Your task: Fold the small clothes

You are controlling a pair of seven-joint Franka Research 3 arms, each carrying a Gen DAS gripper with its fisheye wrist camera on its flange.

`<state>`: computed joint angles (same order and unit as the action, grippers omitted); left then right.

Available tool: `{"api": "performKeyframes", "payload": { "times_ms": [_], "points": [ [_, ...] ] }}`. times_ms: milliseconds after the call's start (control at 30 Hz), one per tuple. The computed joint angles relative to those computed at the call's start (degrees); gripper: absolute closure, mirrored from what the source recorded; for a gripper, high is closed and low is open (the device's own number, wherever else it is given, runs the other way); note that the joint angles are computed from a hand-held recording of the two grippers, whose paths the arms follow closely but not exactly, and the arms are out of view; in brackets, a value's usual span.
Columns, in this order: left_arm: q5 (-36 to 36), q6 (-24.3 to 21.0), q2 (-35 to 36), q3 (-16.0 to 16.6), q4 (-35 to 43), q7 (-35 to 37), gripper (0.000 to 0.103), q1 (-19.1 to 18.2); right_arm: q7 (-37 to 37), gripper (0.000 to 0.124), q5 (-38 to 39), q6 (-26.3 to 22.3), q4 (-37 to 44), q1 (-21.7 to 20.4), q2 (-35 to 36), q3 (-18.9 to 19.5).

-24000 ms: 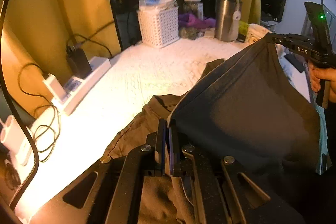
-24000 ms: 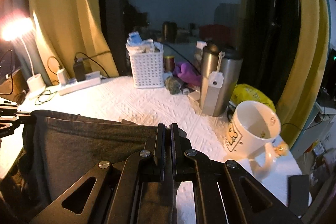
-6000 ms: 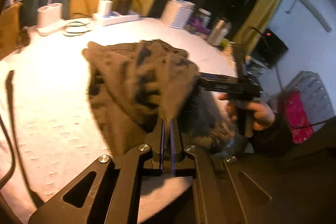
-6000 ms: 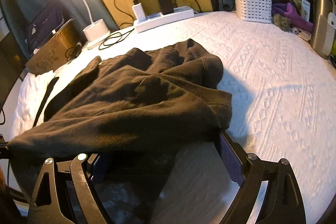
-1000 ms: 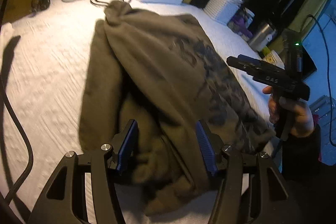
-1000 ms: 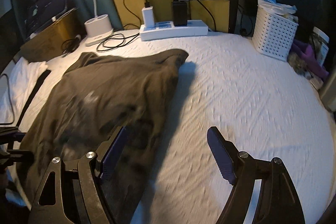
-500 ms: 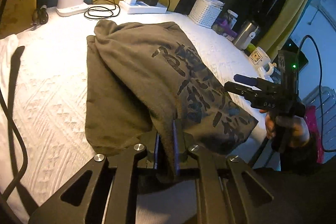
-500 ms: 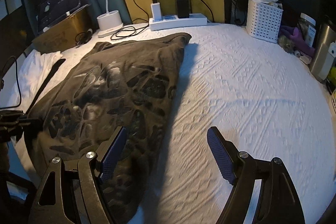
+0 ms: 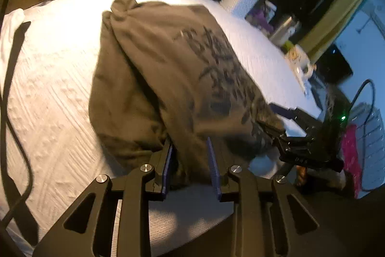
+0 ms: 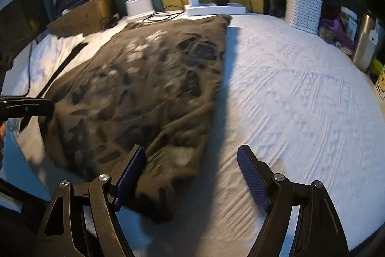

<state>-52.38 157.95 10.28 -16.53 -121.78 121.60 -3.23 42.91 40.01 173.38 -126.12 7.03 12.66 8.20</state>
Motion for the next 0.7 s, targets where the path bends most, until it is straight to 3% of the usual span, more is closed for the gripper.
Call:
{"api": "performKeyframes", "payload": {
  "times_ms": [67, 100, 167, 400, 533, 633, 700],
  "points": [
    [-0.1, 2.0, 0.0, -0.3, -0.8, 0.5, 0.081, -0.4, -2.2, 0.044, 2.1, 2.9, -1.1, -0.6, -0.1, 1.6],
    [1.0, 3.2, -0.2, -0.1, -1.4, -0.1, 0.09, -0.7, -3.6, 0.045, 3.7, 3.5, -1.4, -1.5, -0.3, 2.7],
    [2.1, 4.4, -0.7, -0.2, -2.3, -1.0, 0.094, -0.8, -6.0, 0.047, 6.7, 2.6, -1.8, -2.9, -1.1, 4.0],
    [7.2, 5.9, -2.5, 0.6, -4.1, -4.8, 0.095, -1.7, -4.0, 0.047, 6.9, -3.4, -3.0, -0.4, -4.8, -0.6],
    [7.5, 5.9, -2.6, 0.4, -4.2, -4.6, 0.095, -1.3, -5.9, 0.047, 11.4, -2.2, -2.9, 0.6, -6.2, -1.7],
    [8.1, 5.8, -2.8, 0.5, -4.4, -4.9, 0.095, -1.2, -3.1, 0.047, 9.2, -0.9, -2.1, 1.6, -5.5, -3.2],
    [8.1, 6.0, -2.9, 0.6, -4.7, -4.6, 0.095, -1.1, 4.0, 0.047, 0.6, -0.4, -2.4, 3.5, -4.3, -5.6]
  ]
}}
